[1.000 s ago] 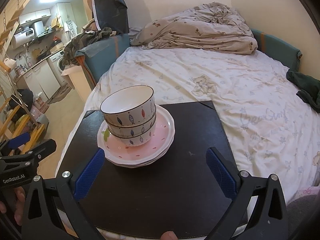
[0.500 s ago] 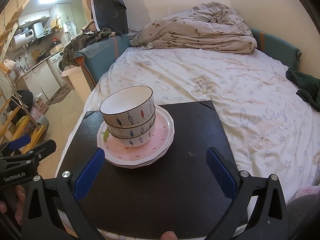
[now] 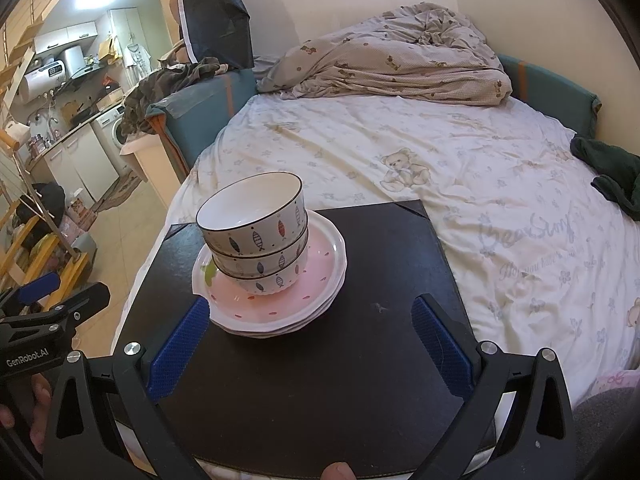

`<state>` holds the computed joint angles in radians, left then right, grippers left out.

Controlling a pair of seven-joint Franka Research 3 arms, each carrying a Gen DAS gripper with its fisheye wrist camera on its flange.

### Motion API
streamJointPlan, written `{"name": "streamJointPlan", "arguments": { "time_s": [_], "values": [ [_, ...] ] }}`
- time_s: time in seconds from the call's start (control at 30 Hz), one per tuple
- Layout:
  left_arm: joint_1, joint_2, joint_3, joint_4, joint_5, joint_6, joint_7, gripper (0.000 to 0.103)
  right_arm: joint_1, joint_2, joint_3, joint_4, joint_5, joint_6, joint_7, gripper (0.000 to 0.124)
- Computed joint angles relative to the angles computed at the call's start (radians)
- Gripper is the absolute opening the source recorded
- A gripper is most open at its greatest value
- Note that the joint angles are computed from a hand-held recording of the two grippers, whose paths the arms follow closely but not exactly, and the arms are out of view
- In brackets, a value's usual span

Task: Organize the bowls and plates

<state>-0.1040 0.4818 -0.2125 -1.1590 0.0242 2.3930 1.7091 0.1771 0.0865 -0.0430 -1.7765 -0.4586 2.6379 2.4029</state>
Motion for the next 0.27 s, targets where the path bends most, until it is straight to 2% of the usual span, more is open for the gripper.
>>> {"name": "streamJointPlan", "arguments": {
  "time_s": [0.27],
  "values": [
    [0.0,-0.007,-0.005,-0.014,-0.005,0.009,0.009,0.103,0.0,0.003,-0.002,0.002,-0.002,0.002,0.002,0.103]
  ]
}}
